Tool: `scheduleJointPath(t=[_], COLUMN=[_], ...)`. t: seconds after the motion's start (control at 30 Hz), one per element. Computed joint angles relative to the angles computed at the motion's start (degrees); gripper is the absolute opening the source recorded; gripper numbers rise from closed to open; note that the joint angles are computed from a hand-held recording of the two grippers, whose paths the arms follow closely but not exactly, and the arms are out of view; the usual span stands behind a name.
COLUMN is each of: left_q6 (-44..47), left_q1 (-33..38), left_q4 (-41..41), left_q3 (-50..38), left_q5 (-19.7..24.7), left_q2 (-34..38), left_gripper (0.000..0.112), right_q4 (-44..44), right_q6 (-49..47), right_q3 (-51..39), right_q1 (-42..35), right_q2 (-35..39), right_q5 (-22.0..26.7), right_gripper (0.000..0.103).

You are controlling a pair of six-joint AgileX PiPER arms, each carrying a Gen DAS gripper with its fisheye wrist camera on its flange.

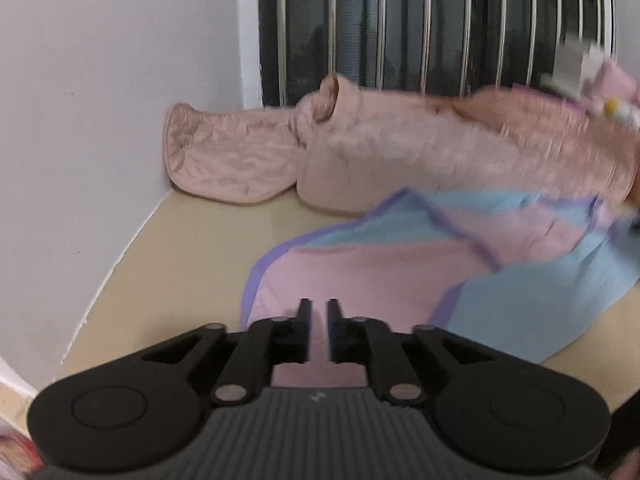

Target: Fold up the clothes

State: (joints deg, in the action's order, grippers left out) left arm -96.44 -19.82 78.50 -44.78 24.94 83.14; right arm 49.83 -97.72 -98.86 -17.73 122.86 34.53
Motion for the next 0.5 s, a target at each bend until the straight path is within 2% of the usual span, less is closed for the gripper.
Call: scheduleJointPath(t=[0.03, 0.07, 0.13, 0.17, 0.23, 0.27, 0.33, 0.4, 0.43, 0.47, 0.5], left_q6=[-1.3, -3.3, -4.1, -1.1, 3.4, 3.9, 3.9, 3.1, 2.7, 1.6, 1.1], left_q1=[-0.3, -1.1, -2.3, -3.2, -5.3, -6.1, -6.7, -7.4, -7.9, -8.7, -8.2], left_q4=[0.3, 1.1, 0.3, -3.4, -8.5, -8.9, -10.0, -10.1, -9.1, -7.4, -6.7], left_q3=[1.1, 2.5, 4.4, 4.3, 3.1, 2.7, 1.5, 0.3, 0.2, 0.3, 0.7], left_q5=[-0.8, -1.3, -3.2, -2.9, -0.1, 0.8, 2.6, 4.8, 5.7, 7.1, 6.2], left_q2=[-1.8, -3.5, -6.1, -6.0, -4.5, -3.5, -1.1, 1.0, 1.7, 2.2, 1.9], left_gripper=[0.037, 0.048, 0.057, 0.062, 0.063, 0.064, 0.065, 0.061, 0.046, 0.019, 0.008], right_q4=[-0.4, 0.5, 3.2, 3.4, 2.1, 0.8, -0.7, -0.3, 0.7, 0.3, -0.8], right_q6=[0.2, 0.0, 0.5, 1.9, 6.4, 9.6, 14.1, 14.2, 13.5, 15.1, 18.3], right_q3=[0.8, 2.0, 4.1, 4.0, 2.4, 1.1, -0.2, 1.3, 1.6, 0.8, -0.4], right_q1=[-0.3, -1.2, -3.7, -5.1, -7.2, -7.4, -6.7, -5.6, -5.5, -5.6, -5.9], right_q2=[-0.6, -1.6, -3.5, -3.7, -3.1, -2.2, -0.3, 0.2, 0.4, 0.7, 1.1], right_q5=[-0.3, 0.0, 3.1, 6.7, 14.3, 16.2, 15.6, 11.9, 11.5, 12.7, 14.3], right_gripper=[0.041, 0.044, 0.048, 0.05, 0.052, 0.052, 0.052, 0.047, 0.038, 0.008, 0.006])
